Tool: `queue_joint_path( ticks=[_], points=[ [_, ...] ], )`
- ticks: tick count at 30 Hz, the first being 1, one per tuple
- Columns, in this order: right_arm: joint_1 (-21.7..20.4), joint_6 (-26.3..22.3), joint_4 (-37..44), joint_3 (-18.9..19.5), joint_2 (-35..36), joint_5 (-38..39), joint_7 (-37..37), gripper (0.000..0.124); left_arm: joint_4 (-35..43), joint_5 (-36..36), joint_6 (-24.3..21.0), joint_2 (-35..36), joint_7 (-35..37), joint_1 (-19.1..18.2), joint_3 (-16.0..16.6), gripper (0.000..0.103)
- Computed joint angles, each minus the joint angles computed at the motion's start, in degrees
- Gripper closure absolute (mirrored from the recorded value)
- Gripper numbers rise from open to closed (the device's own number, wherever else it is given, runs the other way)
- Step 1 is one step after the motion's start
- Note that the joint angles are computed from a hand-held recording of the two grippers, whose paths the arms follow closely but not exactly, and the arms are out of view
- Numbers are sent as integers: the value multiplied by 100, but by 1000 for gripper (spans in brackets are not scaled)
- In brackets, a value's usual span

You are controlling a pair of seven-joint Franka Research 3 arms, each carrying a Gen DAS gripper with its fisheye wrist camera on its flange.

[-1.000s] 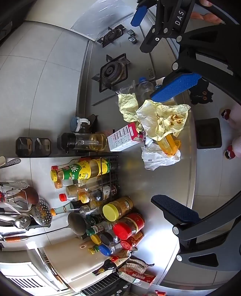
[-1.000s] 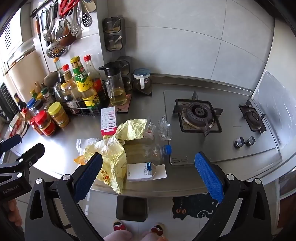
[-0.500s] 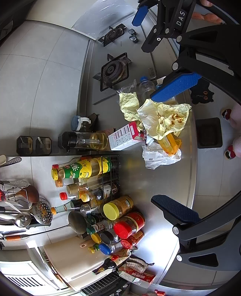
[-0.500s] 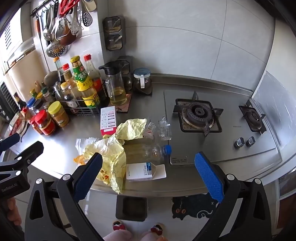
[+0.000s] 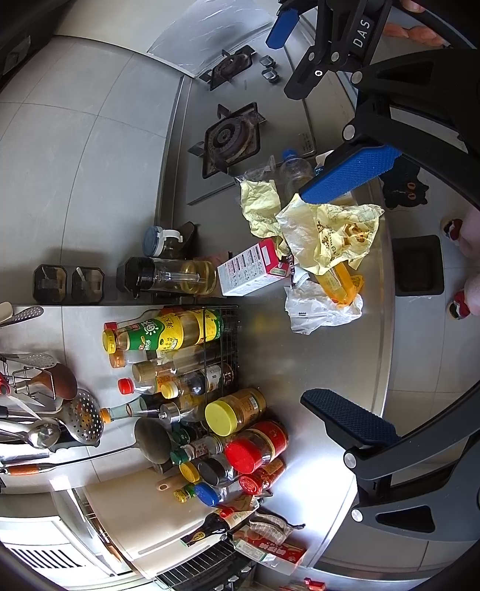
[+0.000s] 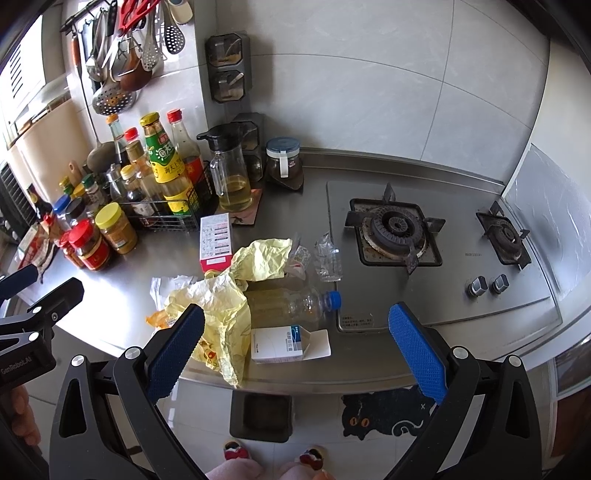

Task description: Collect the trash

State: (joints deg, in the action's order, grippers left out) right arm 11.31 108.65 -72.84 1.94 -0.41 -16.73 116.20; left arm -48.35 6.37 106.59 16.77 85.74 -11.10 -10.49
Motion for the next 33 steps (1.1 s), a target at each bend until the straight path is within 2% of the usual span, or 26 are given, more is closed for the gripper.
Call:
queue_joint_path(
  ticks=[33],
  points=[
    [6, -21, 82, -22, 61, -119, -27, 24, -98, 40, 107, -28, 44, -20, -8, 8]
  ],
)
